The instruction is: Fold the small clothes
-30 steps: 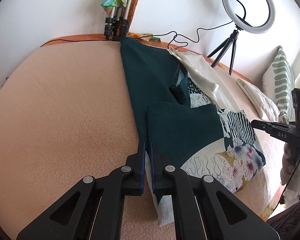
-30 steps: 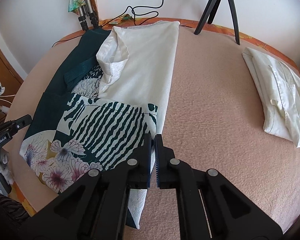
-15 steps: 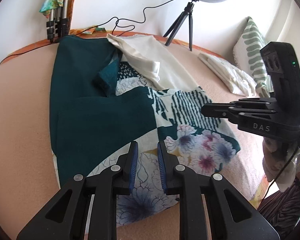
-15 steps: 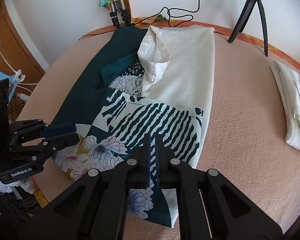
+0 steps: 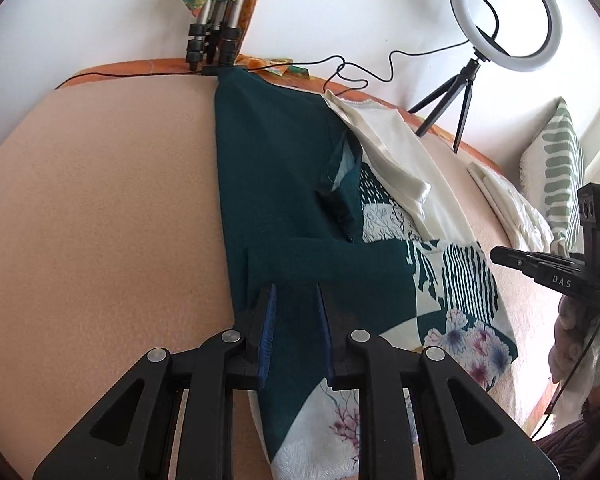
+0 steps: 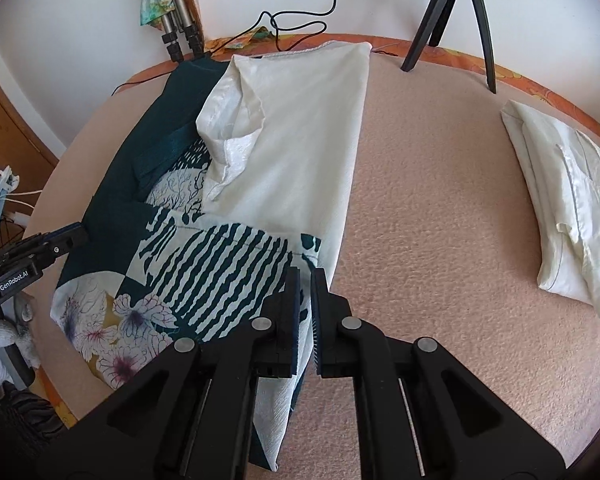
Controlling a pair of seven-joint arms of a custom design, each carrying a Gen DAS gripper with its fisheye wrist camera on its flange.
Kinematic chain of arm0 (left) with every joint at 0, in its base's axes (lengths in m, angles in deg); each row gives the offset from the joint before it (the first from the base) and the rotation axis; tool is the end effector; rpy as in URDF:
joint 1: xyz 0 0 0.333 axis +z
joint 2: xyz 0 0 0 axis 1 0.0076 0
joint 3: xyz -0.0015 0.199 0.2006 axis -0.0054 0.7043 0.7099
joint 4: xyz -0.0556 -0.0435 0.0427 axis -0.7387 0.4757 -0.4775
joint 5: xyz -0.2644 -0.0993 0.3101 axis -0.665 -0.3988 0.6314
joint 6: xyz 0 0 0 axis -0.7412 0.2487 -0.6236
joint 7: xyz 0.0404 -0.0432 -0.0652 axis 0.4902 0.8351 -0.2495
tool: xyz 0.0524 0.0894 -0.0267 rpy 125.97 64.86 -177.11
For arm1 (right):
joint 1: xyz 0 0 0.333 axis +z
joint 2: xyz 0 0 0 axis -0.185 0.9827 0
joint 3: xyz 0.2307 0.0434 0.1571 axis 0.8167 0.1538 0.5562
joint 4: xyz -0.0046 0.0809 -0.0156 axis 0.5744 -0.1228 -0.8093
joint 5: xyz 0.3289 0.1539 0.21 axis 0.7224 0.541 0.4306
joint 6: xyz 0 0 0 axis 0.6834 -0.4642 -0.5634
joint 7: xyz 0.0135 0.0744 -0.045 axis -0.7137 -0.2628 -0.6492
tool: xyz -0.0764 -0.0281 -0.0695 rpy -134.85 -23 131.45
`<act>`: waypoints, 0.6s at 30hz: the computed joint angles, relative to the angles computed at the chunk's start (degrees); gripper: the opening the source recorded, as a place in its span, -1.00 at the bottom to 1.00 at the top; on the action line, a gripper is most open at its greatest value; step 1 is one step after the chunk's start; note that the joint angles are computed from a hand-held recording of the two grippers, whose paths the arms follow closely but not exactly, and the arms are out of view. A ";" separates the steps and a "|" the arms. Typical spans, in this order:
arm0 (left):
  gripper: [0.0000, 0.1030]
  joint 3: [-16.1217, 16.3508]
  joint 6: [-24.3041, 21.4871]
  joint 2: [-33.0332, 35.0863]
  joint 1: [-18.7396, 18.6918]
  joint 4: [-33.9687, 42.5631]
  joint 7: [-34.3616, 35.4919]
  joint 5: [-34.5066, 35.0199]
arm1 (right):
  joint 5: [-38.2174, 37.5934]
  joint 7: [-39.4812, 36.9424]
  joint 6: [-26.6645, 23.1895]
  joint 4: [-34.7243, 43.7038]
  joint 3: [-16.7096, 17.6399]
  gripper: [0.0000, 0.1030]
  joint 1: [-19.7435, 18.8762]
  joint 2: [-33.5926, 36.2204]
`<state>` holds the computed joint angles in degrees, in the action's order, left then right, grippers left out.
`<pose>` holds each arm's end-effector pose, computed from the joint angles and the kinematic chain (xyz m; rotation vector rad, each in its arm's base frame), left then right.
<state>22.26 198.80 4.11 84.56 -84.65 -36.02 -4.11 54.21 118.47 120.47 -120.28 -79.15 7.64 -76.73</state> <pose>0.3676 -0.1665 0.3939 -2.2972 1.3271 -0.8582 0.4624 0.1327 0.3888 -2.4177 1.1118 -0.0642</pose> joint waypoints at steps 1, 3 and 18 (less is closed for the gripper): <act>-0.65 1.24 0.95 0.01 0.05 -0.22 0.80 -0.11 | 0.93 -0.06 -0.36 1.11 -0.49 -0.88 0.09 0.54; -0.63 3.81 3.32 -0.04 0.05 -0.74 2.31 -1.23 | 2.79 -0.21 -0.98 3.53 -1.03 -0.66 0.08 2.03; -0.10 32.34 10.87 14.53 -12.05 10.12 31.63 -17.91 | 11.32 -5.19 -4.96 28.94 3.38 0.22 -4.64 24.88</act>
<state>54.60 209.68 18.63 72.51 -74.53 -4.38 -22.02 65.52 113.28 115.51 -91.34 -75.78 3.00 -51.85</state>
